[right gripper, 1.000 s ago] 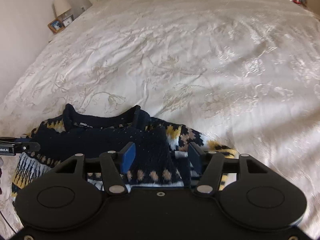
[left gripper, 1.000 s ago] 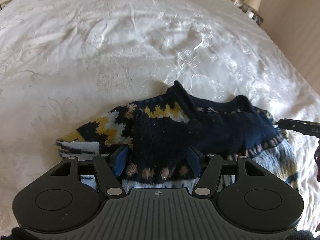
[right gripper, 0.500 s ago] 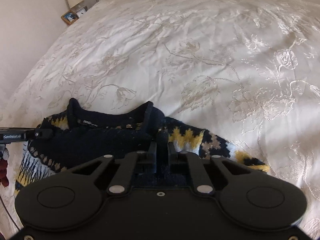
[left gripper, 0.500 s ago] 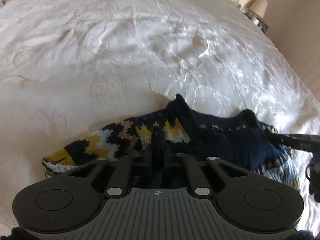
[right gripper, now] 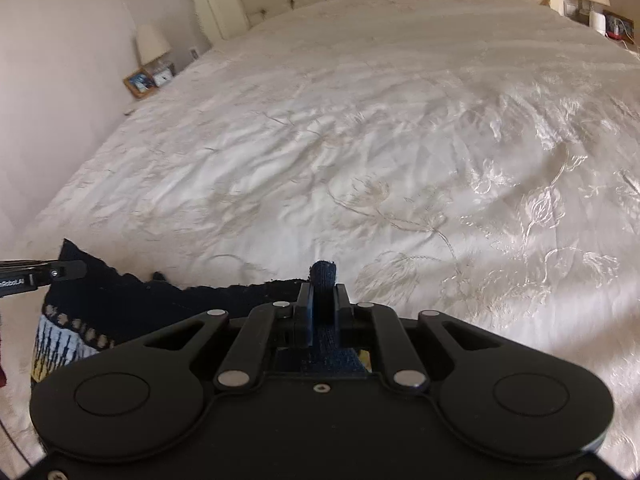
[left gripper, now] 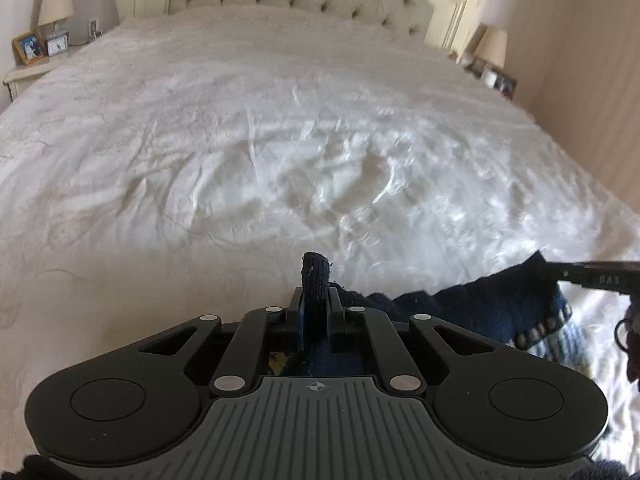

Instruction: Fold small clothes

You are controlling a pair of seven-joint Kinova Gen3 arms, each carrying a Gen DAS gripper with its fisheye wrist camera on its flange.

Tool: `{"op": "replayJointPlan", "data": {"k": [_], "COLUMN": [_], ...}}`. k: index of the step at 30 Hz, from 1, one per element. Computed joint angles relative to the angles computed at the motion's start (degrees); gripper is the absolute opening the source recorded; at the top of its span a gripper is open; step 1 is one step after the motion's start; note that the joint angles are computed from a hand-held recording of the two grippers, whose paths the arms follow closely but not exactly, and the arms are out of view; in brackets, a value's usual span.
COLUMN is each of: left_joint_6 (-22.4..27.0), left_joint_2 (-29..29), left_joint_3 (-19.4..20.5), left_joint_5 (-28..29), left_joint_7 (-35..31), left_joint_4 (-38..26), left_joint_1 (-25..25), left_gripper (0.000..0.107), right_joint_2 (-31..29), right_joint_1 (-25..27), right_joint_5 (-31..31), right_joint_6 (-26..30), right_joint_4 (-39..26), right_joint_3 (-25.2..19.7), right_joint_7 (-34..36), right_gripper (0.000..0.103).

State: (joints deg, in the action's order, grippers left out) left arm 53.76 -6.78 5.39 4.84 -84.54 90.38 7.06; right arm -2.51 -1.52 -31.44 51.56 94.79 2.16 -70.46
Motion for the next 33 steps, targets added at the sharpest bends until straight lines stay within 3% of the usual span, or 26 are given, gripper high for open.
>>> {"op": "replayJointPlan", "data": {"k": [4, 6, 7, 9, 10, 11, 16, 23, 28, 33], "left_joint_6": [2.96, 3.99, 4.73, 5.89, 5.87, 5.56, 4.86, 10.33, 11.86, 15.13], "left_joint_2": [4.15, 5.44, 5.99, 6.12, 5.64, 4.75, -1.18, -6.32, -6.41, -8.97], "left_joint_3": [0.55, 0.62, 0.25, -0.17, -0.12, -0.09, 0.89, 3.06, 5.42, 6.15], "left_joint_5": [-2.34, -4.11, -3.77, -4.22, -5.30, -6.14, -8.05, 0.14, 3.45, 1.28], "left_joint_7": [1.58, 4.19, 5.05, 6.91, 8.05, 8.73, 12.07, 8.02, 6.99, 7.34], "left_joint_4": [-1.04, -0.89, -0.97, -1.14, -0.98, -0.66, 0.30, 2.03, 6.03, 10.40], "left_joint_1": [0.04, 0.18, 0.01, -0.20, -0.10, -0.04, 0.17, 4.11, 7.13, 7.76], "left_gripper": [0.013, 0.015, 0.026, 0.046, 0.055, 0.057, 0.060, 0.062, 0.063, 0.063], "right_joint_2": [3.46, 4.54, 4.61, 4.16, 3.42, 2.40, -4.16, -12.02, -15.08, -17.89], "right_joint_1": [-0.66, -1.05, -1.30, -1.60, -1.44, -1.19, -1.34, -5.06, -8.16, -6.94], "right_joint_5": [3.87, 6.31, 8.01, 10.52, 10.72, 10.54, 9.81, 5.00, 2.77, 8.72], "right_joint_6": [0.11, 0.18, 0.05, -0.65, -1.25, -1.91, -3.00, 6.44, 11.18, 14.54], "right_joint_4": [-1.01, -1.04, -0.89, -0.19, 0.48, 1.21, 3.95, 6.41, 9.65, 12.58], "right_joint_3": [-1.39, -2.11, -2.39, -2.67, -2.58, -2.37, -0.81, 1.19, -0.08, -3.04], "right_joint_7": [-2.64, -4.64, -6.19, -9.18, -9.91, -10.20, -9.83, -8.01, -10.84, -18.67], "right_gripper": [0.017, 0.027, 0.027, 0.056, 0.062, 0.068, 0.068, 0.071, 0.073, 0.073]}}
